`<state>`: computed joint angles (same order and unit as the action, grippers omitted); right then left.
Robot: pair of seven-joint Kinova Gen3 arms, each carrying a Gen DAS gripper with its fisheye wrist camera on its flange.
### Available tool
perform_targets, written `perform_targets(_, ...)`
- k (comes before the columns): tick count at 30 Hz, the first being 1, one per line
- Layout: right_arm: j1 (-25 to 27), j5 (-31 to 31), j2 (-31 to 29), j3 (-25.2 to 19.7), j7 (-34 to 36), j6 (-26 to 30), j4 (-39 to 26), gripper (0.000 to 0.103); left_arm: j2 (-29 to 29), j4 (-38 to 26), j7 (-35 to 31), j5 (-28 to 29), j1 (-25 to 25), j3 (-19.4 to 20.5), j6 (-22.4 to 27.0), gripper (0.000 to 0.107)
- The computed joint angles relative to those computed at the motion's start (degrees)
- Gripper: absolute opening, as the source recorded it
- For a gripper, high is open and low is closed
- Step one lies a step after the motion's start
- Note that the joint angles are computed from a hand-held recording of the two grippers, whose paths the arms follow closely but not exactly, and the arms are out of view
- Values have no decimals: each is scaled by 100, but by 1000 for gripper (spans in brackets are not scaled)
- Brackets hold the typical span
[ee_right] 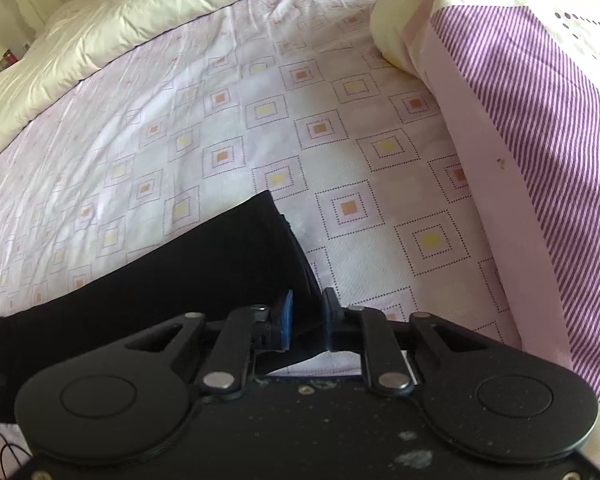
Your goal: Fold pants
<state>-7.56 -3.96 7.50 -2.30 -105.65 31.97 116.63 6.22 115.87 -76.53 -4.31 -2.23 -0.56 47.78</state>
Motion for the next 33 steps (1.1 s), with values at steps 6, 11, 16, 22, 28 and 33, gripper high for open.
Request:
perform_targets(6, -114, -254, -261, 307, 532, 271, 132, 15, -121, -165, 238, -196, 291, 158, 208, 3)
perform_targets(11, 887, -1223, -203, -233, 1632, 112, 263, 41, -297, -360, 364, 20, 656, 441, 3, 3)
perform_targets(16, 2151, -2225, 113, -1062, 2773, 436, -9, 42, 34, -714, 215, 457, 1083, 715, -221, 4)
perform_targets(22, 1814, -2823, 834, -370, 3948, 1240, -577, 49, 442, -739, -35, 739, 1424, 815, -503, 4)
perform_targets(28, 2042, -3305, 1426, -441, 4756, 1752, -1049, 57, 450, -766, -188, 961, 1430, 762, -359, 4)
perform_targets(33, 2207, -3808, 1783, -343, 5151, 2147, -1315, 57, 570, -786, -103, 999, 1454, 721, -366, 4)
